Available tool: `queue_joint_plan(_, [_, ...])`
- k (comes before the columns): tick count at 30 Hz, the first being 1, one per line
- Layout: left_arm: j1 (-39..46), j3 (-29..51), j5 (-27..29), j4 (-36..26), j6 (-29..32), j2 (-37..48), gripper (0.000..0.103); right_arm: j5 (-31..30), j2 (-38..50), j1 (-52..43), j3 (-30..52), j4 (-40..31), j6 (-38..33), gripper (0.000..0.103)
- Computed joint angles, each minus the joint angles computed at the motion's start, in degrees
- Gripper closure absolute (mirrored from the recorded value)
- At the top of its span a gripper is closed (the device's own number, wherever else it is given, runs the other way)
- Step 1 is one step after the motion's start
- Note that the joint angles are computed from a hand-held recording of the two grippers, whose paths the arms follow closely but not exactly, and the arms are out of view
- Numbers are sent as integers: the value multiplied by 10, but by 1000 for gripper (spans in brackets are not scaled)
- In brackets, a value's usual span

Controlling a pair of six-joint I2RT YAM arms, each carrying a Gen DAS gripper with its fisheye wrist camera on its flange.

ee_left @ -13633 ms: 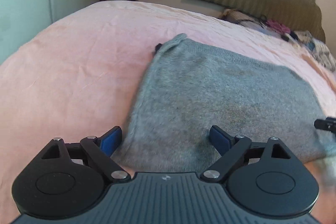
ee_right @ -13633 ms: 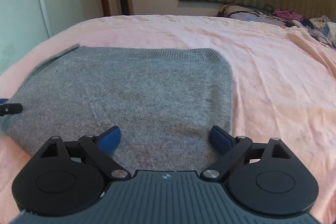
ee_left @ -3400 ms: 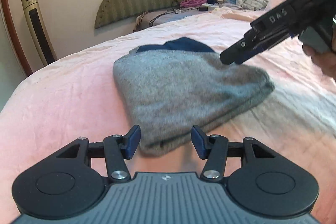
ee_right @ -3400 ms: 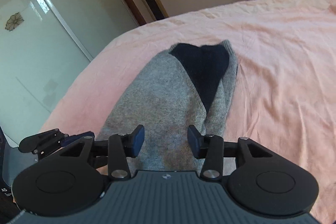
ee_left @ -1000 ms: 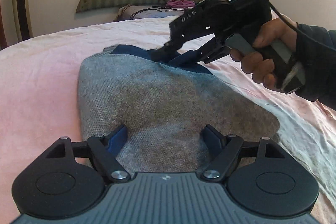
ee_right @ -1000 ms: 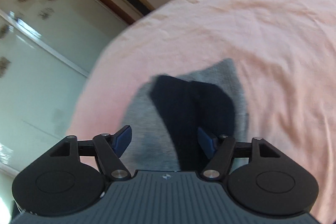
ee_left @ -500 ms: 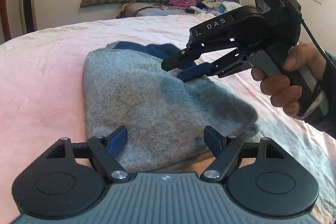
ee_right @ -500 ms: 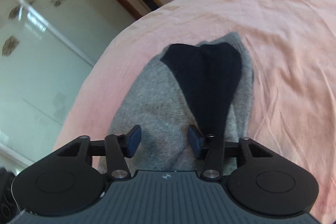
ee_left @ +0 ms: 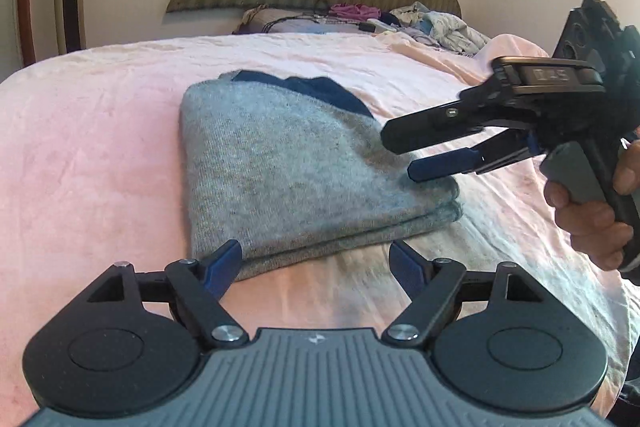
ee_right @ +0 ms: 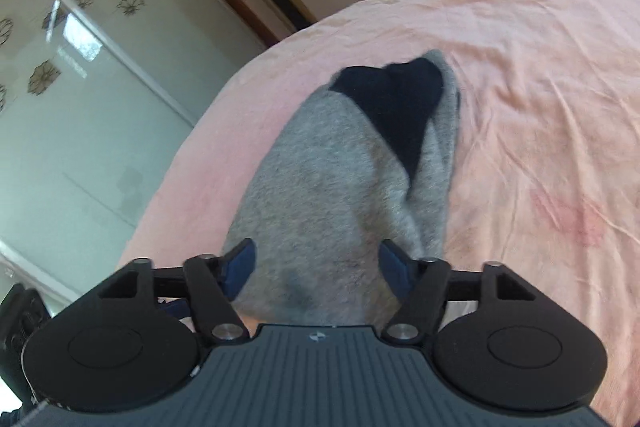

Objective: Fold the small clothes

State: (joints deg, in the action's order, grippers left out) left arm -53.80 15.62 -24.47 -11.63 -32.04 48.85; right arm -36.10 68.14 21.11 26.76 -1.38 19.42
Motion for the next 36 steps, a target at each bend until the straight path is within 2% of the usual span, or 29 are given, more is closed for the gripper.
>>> queue_joint_plan(2, [27, 2, 17, 12, -20, 54, 22, -18, 9, 13, -13, 5, -11, 15])
queue_joint_plan(3, [27, -2, 13, 12, -28, 50, 22, 6, 24, 18, -14, 2, -20, 24])
queue_joint_plan(5, [3, -2, -9, -34, -47, 3, 22, 27, 18, 2, -33, 19, -3, 51])
queue_joint_plan(6, [-9, -4, -23, -54, -60, -23, 22, 32, -5, -4, -33, -5, 7, 51])
queue_joint_plan(7, [-30, -5, -48, -75, -84, -40, 22, 51, -53, -2, -45, -27, 3, 49])
queue_joint_plan(9, [-61, -9, -92, -89, -135, -36, 21, 137, -164, 38, -66, -83, -18, 24])
queue_joint_plan(11, [-60, -4, -109, -79, -179, 21, 21, 235, -240, 103, -90, -122, -21, 8])
queue_joint_plan(12, [-59, -1, -117, -70, -193, 50, 21, 288, -252, 139, -97, -134, -16, 7])
queue_joint_plan(14, [-97, 14, -186, -75, -249, 116, 16, 414, -209, 225, -101, -133, 8, 7])
queue_joint_plan(16, [-98, 38, -197, -92, -268, 168, 13, 508, -145, 284, -103, -115, 49, 4])
queue_joint_plan(17, [-96, 42, -195, -93, -265, 176, 9, 556, -141, 320, -119, -97, 66, 0])
queue_joint_plan(18, [-92, 44, -192, -94, -264, 180, 3, 587, -127, 342, -124, -81, 84, 0])
queue_joint_plan(20, [-84, 44, -187, -93, -266, 183, 0, 635, -97, 374, -127, -56, 123, 0])
queue_joint_plan(24, [-87, 46, -192, -92, -270, 192, 0, 700, -31, 405, -125, -3, 174, 0])
queue_joint_plan(36, [-97, 47, -199, -98, -284, 196, 0, 711, -33, 413, -129, 0, 186, 0])
